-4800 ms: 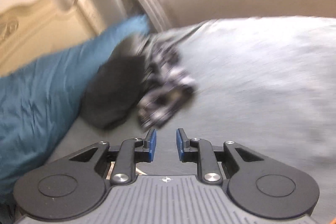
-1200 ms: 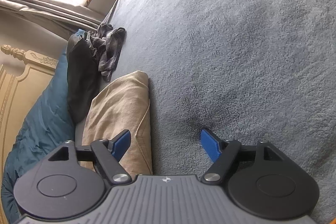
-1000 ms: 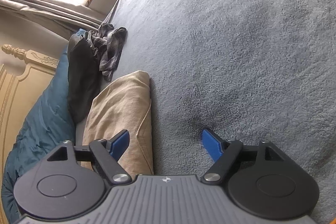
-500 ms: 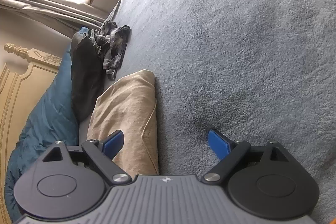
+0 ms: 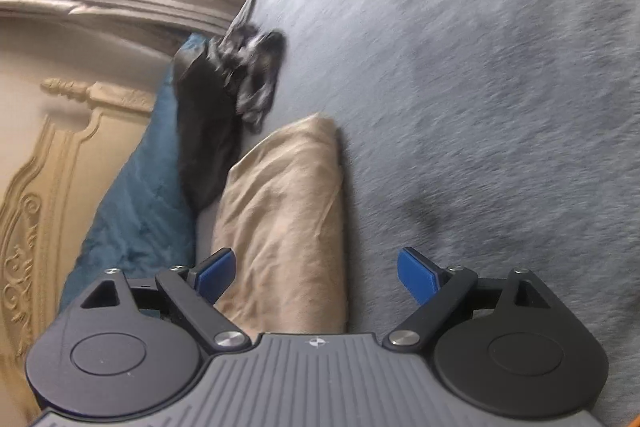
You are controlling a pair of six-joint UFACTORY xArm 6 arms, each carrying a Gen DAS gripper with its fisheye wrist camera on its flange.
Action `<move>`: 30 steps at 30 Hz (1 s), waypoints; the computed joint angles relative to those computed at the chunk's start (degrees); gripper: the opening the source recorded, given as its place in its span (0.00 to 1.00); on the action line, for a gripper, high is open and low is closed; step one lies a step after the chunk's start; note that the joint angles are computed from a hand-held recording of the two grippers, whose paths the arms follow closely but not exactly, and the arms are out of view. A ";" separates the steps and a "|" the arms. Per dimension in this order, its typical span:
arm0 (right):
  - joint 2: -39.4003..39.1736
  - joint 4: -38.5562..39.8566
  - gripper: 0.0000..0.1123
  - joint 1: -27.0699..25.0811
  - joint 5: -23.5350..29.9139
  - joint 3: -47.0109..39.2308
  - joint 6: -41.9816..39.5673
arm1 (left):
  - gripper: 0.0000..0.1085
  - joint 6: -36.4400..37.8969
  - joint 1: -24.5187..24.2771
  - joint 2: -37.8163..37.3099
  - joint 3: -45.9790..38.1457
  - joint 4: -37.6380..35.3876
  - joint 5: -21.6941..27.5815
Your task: Fold clothes
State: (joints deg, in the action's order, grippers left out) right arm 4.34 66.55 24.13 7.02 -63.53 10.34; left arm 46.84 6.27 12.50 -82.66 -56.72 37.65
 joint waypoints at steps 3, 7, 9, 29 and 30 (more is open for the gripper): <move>2.39 1.84 0.81 -0.83 6.72 -3.49 -2.83 | 0.60 -10.80 1.57 6.71 -9.50 8.12 4.00; 6.44 4.03 0.85 -0.66 10.45 -7.59 -5.75 | 0.67 -22.15 4.46 19.26 -27.72 14.54 18.57; 8.34 7.49 0.90 -0.62 10.78 -10.05 -9.65 | 0.67 -26.93 5.48 25.18 -36.11 16.27 24.74; 9.50 17.37 0.22 -3.88 14.88 -11.09 -22.97 | 0.83 -21.12 4.06 25.91 -40.45 19.27 40.35; 8.81 17.09 0.22 -4.34 15.07 -10.50 -22.89 | 0.83 -20.75 3.86 24.52 -38.61 19.31 40.87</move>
State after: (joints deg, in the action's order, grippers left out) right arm 13.15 83.64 19.79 22.08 -74.03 -12.55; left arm 26.09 10.13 37.02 -121.27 -37.42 78.52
